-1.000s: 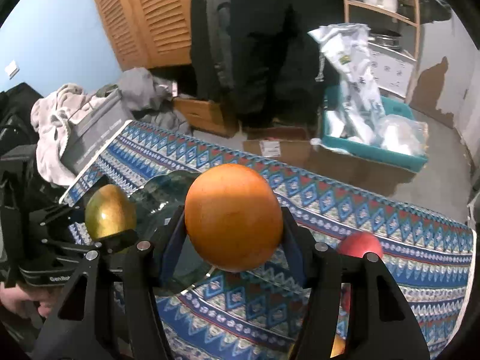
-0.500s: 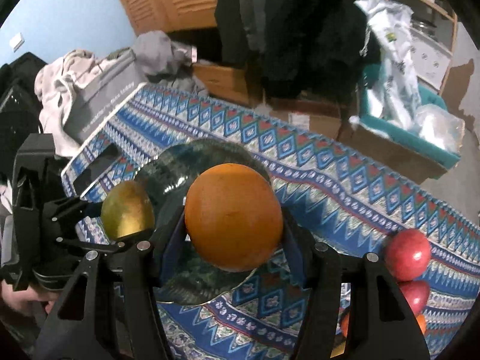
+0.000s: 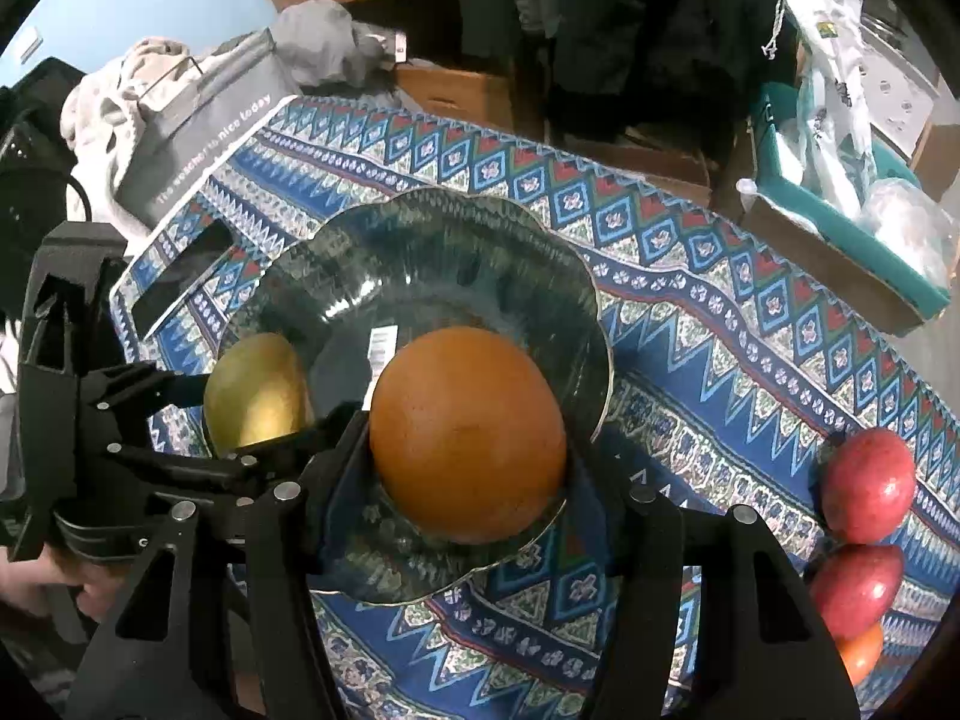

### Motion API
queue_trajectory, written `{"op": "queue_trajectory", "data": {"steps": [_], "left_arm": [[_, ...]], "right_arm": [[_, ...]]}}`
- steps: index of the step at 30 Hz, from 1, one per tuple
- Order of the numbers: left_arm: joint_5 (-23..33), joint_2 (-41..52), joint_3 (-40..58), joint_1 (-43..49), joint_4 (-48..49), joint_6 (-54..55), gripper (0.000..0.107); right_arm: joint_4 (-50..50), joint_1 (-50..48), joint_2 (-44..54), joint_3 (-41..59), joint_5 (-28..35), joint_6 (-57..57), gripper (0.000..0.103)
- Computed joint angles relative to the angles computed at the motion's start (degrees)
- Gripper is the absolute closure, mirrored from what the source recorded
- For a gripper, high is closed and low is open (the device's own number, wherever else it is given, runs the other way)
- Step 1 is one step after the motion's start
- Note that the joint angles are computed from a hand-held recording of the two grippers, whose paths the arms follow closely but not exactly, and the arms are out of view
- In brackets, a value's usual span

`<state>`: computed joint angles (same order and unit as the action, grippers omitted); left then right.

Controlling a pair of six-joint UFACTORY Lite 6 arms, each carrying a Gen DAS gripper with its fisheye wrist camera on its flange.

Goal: Organize fruits
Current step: 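Lower the pear into the glass bowl and open the left gripper while the right gripper releases the orange there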

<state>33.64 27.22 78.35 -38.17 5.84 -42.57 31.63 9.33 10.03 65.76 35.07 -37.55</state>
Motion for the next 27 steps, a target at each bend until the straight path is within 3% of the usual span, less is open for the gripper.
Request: {"op": "queue_trajectory", "data": {"steps": [10,13,27], "left_arm": [[-0.2,1.2,0.4,1.4,-6.1,3.9,0.033],[-0.6,-0.1,0.5,0.6,-3.7,2.4,0.021],[2.9,-5.6,-1.6,-2.0,6.3,-5.5,0.021]], "right_arm": [[0.3,-0.2,0.6,-0.4,0.3,0.1,0.043],[0.7,-0.5,1.0,-0.4,0.7,-0.1,0.043],[3.3,-1.0,1.7,0.8,1.9,-1.4,0.042]]}}
